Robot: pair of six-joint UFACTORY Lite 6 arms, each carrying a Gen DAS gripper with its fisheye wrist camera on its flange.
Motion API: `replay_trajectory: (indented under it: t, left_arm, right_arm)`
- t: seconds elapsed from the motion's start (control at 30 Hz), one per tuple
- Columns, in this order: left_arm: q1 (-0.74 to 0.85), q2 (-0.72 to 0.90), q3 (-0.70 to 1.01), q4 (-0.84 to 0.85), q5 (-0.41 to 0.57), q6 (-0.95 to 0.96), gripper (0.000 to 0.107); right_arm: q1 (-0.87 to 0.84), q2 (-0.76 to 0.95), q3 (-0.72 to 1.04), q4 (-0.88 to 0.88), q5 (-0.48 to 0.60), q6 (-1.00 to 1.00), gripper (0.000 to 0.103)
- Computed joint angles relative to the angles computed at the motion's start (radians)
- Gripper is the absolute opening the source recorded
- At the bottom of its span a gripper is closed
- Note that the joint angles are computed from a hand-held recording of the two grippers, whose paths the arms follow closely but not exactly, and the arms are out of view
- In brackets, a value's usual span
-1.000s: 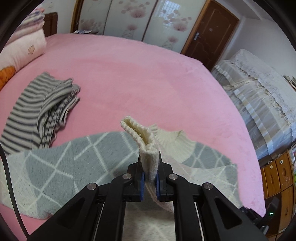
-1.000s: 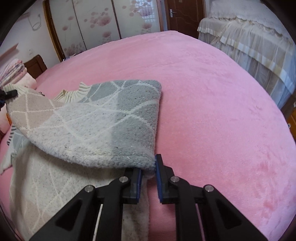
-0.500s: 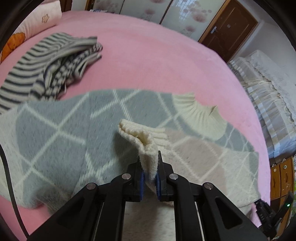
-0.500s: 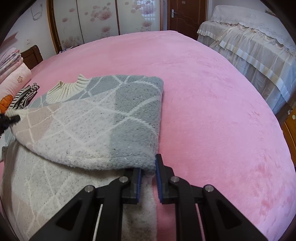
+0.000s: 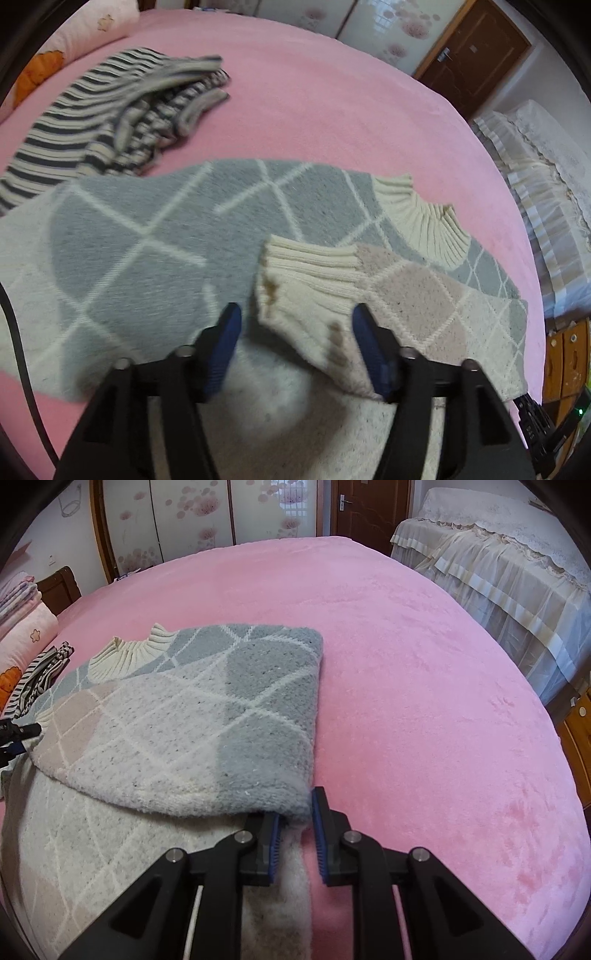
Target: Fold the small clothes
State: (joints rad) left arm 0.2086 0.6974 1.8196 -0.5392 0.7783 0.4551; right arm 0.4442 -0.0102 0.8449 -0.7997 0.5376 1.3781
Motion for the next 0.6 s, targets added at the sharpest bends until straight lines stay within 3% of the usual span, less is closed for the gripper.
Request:
replay_trajectory:
  t: [0.33,0.43,0.6]
  left_arm:
    - [0.030,-0.229,-0.158,-0.061,-0.047,0.044,0.062]
    - [-0.013,-0.227,-0.159,-0.090,-0.069,0.049,0.060]
    - [-0.096,-0.096,-0.067,-0.026,-0.104,-0.058,0.049]
  right_arm:
    - [0.109,-0.197,-0.014,0.006,0.100,0.014,0.019]
    - [0.095,-0.135,0.055,0.010,0.036,-0.002,0.019]
    - [0.086,0.126,0.241,0.069,-0.075,-0.080,0.014]
